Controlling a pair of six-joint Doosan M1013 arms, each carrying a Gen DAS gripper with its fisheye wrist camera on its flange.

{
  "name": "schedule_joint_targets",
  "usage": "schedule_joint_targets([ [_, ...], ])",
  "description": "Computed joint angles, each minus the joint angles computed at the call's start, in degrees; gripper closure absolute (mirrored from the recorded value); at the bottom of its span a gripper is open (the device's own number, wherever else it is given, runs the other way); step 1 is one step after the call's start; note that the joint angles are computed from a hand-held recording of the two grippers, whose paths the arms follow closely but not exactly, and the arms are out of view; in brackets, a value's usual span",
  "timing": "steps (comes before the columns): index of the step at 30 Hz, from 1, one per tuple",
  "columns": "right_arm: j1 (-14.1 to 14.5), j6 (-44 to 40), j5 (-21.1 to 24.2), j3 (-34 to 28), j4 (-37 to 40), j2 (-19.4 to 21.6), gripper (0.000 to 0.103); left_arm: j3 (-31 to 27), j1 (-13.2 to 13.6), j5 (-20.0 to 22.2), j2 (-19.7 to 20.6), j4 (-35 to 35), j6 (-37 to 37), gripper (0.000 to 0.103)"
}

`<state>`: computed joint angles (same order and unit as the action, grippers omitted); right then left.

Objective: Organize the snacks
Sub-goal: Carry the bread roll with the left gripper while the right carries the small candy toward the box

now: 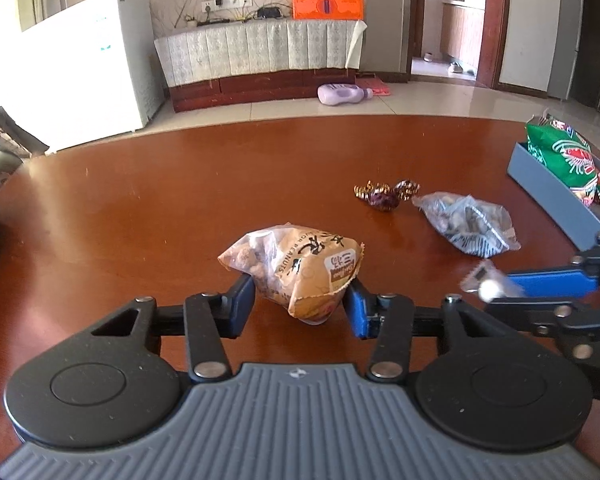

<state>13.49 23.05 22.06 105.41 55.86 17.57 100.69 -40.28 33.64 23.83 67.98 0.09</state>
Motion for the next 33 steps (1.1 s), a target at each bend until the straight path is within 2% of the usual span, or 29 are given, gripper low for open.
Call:
schedule_joint_targets([
  [3, -0.61, -2.72, -0.34, 1.08, 2.77, -1.13, 0.083, -0.60, -0.83, 1.98, 0.01, 1.69, -0.99, 0.049],
  [8, -1.44, -6.68, -1.10, 2.80, 7.58, -3.04, 0.083, -1.90, -1.70, 2.35, 0.15, 3.25, -3.58, 0.049],
  [19, -4.19, -9.95, -3.51, 5.32, 13.62, -5.68, 0.083, -6.40, -4.23, 5.44, 1.85, 5.12, -6.79, 0.049],
  [33, -7.83, -10.51, -4.75, 8.07, 15.57, -8.08, 0.083, -13.53, -7.52, 10.34, 5.41, 1.89, -1.89, 0.049],
])
